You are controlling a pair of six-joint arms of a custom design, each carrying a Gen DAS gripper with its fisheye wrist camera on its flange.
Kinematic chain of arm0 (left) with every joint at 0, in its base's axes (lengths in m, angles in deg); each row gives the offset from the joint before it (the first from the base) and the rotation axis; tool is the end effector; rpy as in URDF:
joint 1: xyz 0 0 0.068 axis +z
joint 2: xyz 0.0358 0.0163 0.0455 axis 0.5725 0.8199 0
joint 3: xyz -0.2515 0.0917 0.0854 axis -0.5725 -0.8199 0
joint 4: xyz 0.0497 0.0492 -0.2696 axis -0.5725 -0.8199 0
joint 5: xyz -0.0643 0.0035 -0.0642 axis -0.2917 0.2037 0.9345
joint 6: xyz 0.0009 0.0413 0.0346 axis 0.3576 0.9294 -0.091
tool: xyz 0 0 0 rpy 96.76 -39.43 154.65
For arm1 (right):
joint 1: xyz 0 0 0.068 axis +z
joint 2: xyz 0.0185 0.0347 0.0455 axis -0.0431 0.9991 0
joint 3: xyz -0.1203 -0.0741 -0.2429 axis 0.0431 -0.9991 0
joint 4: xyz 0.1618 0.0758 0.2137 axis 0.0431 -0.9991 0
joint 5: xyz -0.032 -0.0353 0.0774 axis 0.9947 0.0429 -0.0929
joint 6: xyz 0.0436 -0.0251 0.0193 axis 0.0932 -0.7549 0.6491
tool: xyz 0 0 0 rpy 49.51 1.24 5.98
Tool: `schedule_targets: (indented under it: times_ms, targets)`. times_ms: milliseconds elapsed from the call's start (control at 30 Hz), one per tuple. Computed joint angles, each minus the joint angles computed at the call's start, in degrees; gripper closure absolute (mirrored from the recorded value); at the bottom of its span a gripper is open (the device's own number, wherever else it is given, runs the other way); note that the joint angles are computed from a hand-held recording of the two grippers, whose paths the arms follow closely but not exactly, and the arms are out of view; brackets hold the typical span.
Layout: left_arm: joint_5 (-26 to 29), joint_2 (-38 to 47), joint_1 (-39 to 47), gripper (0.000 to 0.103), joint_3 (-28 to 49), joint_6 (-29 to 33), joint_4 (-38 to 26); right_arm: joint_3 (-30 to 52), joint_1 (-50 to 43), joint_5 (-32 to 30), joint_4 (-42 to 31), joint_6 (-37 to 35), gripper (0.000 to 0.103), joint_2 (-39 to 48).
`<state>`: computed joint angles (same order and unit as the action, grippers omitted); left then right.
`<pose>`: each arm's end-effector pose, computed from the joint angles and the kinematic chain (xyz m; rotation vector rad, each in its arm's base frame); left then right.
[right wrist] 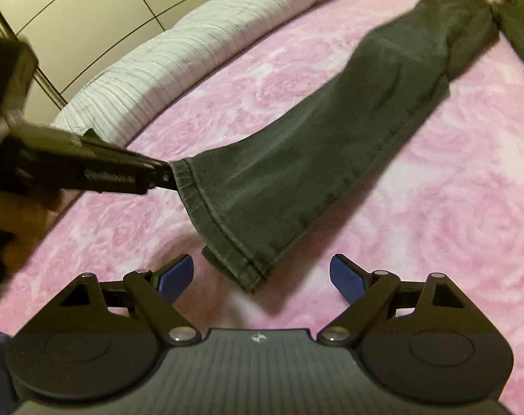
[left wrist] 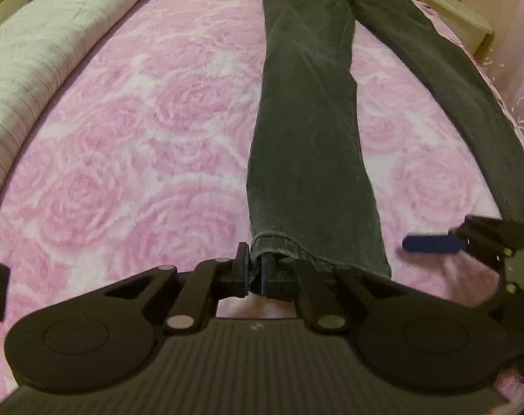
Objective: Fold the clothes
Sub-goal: 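Grasp one jeans hem with the left gripper while the right gripper grasps the other hem, then pull both hems away from the waistband with both grippers to straighten the legs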
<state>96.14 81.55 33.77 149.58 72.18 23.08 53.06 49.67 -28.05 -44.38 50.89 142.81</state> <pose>0.3610 -0.0201 0.1933 1.0612 2.4247 -0.2791 0.1671 0.1937 0.1363 0.2529 2.3927 0.4556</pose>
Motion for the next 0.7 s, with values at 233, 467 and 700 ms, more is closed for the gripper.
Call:
schedule_targets:
  times_ms: [233, 467, 700]
  targets:
    - [1.85, -3.32, 0.09, 0.099, -1.02, 0.82, 0.84, -0.56, -2.69, 3.13, -1.46, 3.27, 0.029, 0.58]
    - [1.80, -4.22, 0.52, 0.099, -3.43, 1.11, 2.59, 0.64, -4.95, -4.81, 4.20, -2.63, 0.073, 6.54]
    - [-1.39, -14.03, -3.54, 0.098, -13.14, 12.74, 5.46, 1.31, -1.48, -0.29, -16.96, -8.03, 0.100, -9.65]
